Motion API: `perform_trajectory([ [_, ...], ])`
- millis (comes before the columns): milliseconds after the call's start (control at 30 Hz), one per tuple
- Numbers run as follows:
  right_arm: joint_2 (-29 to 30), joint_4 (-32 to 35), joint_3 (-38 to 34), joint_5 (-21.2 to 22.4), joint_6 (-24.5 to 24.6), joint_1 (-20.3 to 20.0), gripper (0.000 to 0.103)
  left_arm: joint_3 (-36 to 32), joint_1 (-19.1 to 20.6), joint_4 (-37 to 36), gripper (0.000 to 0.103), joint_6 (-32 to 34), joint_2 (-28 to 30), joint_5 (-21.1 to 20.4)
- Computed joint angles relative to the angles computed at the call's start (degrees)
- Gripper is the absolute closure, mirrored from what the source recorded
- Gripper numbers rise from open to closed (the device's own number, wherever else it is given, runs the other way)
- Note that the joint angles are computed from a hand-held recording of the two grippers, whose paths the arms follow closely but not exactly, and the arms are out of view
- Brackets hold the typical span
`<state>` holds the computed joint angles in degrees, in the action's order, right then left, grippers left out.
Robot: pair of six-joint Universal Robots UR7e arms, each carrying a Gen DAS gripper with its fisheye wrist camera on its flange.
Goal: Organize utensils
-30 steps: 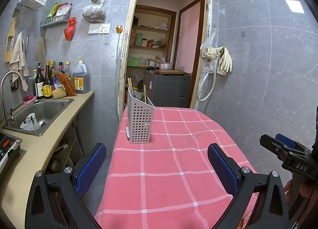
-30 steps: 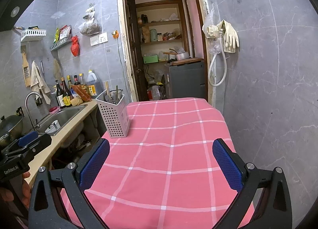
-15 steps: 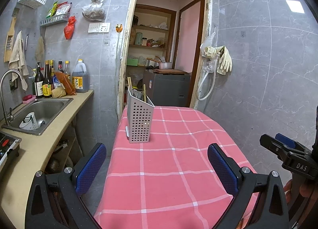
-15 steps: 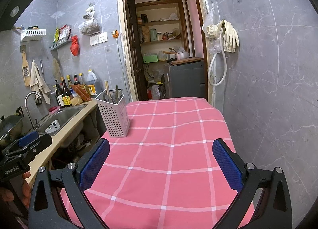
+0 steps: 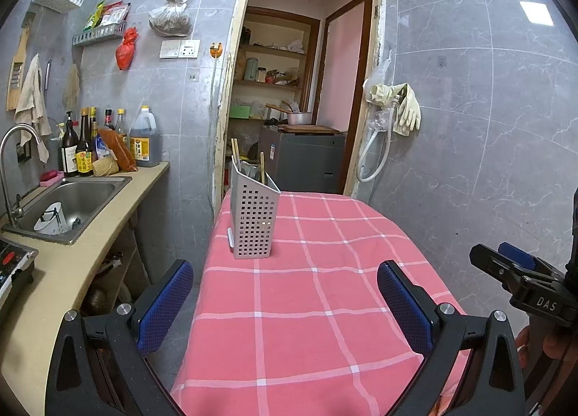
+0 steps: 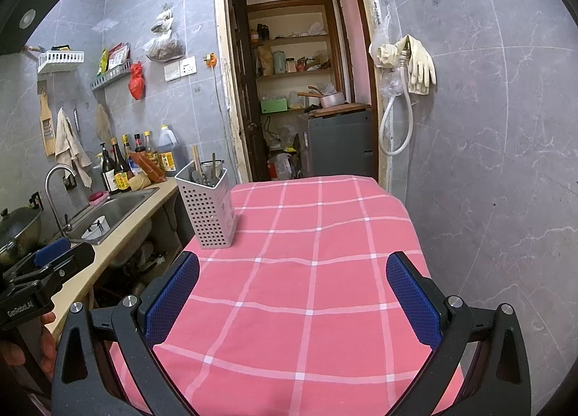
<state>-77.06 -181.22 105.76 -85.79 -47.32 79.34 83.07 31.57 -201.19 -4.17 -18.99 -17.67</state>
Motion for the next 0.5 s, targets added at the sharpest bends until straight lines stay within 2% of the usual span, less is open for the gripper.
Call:
perform_trajectory([
  [267,0.2,-0.5,0.4,0.1,-0.3,-0.1,0.001,0.5,0.0,0.2,0.000,-0.6,-0.2,0.4],
  [500,0.5,-0.2,0.4,-0.3,-0.5,0.1,0.001,1.7,-0.1,4.0,0.000,-5.6,-0.9,0.8],
])
